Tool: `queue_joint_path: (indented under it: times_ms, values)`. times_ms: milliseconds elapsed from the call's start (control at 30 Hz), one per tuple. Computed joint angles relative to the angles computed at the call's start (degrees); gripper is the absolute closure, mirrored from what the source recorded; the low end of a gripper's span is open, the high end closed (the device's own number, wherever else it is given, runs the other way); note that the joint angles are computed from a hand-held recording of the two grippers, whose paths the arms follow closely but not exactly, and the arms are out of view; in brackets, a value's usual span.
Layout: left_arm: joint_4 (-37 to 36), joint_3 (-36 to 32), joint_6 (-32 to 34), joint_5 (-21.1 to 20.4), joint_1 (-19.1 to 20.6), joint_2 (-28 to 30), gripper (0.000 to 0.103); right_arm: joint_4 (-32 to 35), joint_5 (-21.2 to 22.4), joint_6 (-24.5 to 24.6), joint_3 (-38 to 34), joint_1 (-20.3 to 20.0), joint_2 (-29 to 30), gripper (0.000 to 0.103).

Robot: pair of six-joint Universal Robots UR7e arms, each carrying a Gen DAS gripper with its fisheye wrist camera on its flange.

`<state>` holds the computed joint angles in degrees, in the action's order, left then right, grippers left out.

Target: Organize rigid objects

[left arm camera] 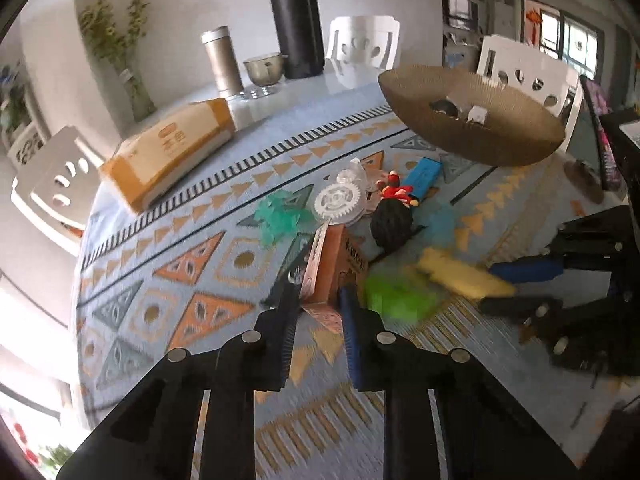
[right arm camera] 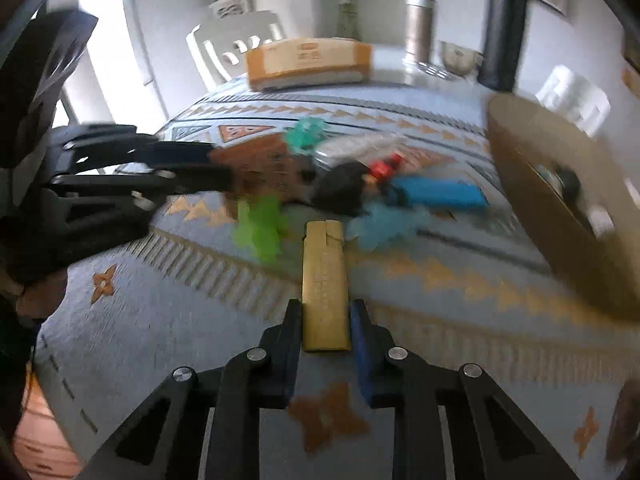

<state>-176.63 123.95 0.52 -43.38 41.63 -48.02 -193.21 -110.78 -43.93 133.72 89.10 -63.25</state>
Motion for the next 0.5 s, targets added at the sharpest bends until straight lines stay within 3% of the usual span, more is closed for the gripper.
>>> queue_joint_path:
  times_ms: [200, 233, 300, 500]
  values:
    - [2.70, 1.39, -4.54, -0.64, -0.20, -1.53, 0.083, -0.44, 0.49, 2.24, 5.87, -4.02, -7.47, 0.080]
    - [4.14, 0.95, -5.48, -1.66, 0.23, -1.69, 0.073, -0.60, 1.16, 1.92, 6.61, -4.74, -8.40, 0.080]
    - [6.77, 0.07, -6.83, -1.42, 0.53, -1.05, 0.064, -1.27, 1.36, 1.89, 7.35, -5.14, -8.97, 0.080]
    - [9.42, -3.01, -7.08, 0.63, 1.18, 2.72, 0.064, -5.39, 0.25, 0.16, 7.99, -4.63, -7.44, 0.080]
